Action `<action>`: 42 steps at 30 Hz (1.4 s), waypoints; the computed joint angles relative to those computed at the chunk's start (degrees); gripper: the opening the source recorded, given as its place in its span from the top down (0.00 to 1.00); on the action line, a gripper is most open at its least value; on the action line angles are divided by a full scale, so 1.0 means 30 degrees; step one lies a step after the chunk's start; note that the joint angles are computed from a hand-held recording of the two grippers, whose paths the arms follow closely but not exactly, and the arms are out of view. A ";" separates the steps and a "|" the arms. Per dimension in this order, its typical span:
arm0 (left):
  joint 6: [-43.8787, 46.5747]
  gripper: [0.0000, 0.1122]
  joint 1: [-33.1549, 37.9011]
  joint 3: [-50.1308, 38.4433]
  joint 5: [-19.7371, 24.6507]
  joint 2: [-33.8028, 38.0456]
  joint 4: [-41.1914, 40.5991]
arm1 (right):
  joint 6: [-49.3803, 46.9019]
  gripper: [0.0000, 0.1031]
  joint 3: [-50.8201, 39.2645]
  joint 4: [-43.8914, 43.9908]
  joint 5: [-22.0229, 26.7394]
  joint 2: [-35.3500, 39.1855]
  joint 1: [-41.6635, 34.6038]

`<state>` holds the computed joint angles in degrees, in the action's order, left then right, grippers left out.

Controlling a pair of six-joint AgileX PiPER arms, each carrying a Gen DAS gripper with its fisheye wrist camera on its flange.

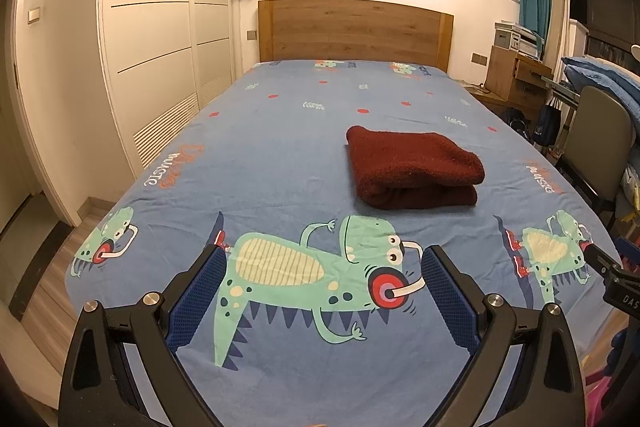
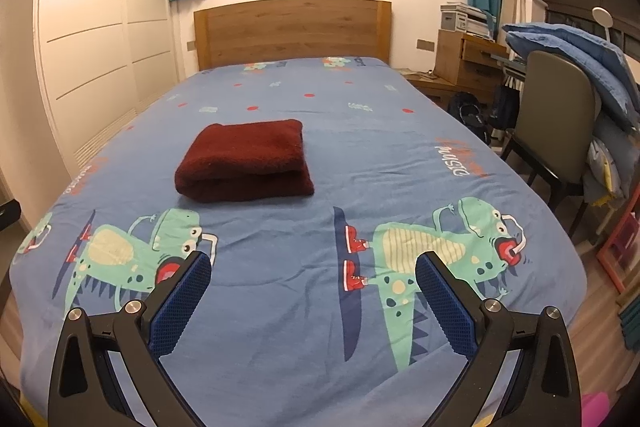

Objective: Fold small clothes

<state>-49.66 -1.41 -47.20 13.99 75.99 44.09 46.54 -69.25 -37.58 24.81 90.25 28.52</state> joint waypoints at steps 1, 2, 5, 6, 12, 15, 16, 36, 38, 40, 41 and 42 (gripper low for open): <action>-0.0260 0.14 -0.0048 0.0011 0.0034 0.0060 0.0248 | 0.0014 0.01 0.0021 0.0016 -0.0014 0.0013 -0.0062; -0.0421 0.14 -0.0079 0.0017 0.0050 0.0105 0.0403 | 0.0023 0.01 0.0025 0.0031 -0.0017 0.0038 -0.0094; -0.0427 0.14 -0.0134 -0.0076 0.0060 0.0286 0.0427 | 0.0131 0.01 0.0059 -0.0041 0.0007 0.0067 -0.0164; -0.0481 0.14 -0.0181 -0.0117 0.0095 0.0339 0.0480 | 0.0127 0.01 0.0052 -0.0031 0.0001 0.0097 -0.0195; -0.1262 0.14 -0.0404 -0.0132 0.0170 0.0556 0.1136 | 0.0247 0.01 0.0024 -0.0136 -0.0047 0.0205 -0.0269; -0.1395 0.14 -0.0448 -0.0182 0.0173 0.0681 0.1229 | 0.0210 0.01 -0.0067 -0.0130 -0.0026 0.0320 -0.0300; -0.1462 0.14 -0.0463 -0.0140 0.0187 0.0650 0.1279 | 0.0180 0.01 -0.0092 -0.0112 -0.0028 0.0350 -0.0321; -0.1871 0.14 -0.0763 -0.0052 0.0272 0.0733 0.1478 | 0.0198 0.01 0.0067 -0.0132 -0.0109 0.0439 -0.0471; -0.2003 0.14 -0.0782 -0.0029 0.0252 0.0755 0.1612 | 0.0286 0.01 0.0113 -0.0217 -0.0096 0.0408 -0.0471; -0.2057 0.14 -0.0792 -0.0025 0.0267 0.0746 0.1659 | 0.0317 0.01 0.0154 -0.0252 -0.0112 0.0381 -0.0485; -0.2057 0.14 -0.0792 -0.0025 0.0267 0.0746 0.1659 | 0.0312 0.01 0.0167 -0.0250 -0.0111 0.0376 -0.0494; -0.2057 0.14 -0.0792 -0.0025 0.0267 0.0746 0.1659 | 0.0308 0.01 0.0147 -0.0237 -0.0108 0.0388 -0.0481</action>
<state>-55.83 -3.78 -47.28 14.79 78.23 49.06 47.46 -68.81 -38.29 24.48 91.41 27.08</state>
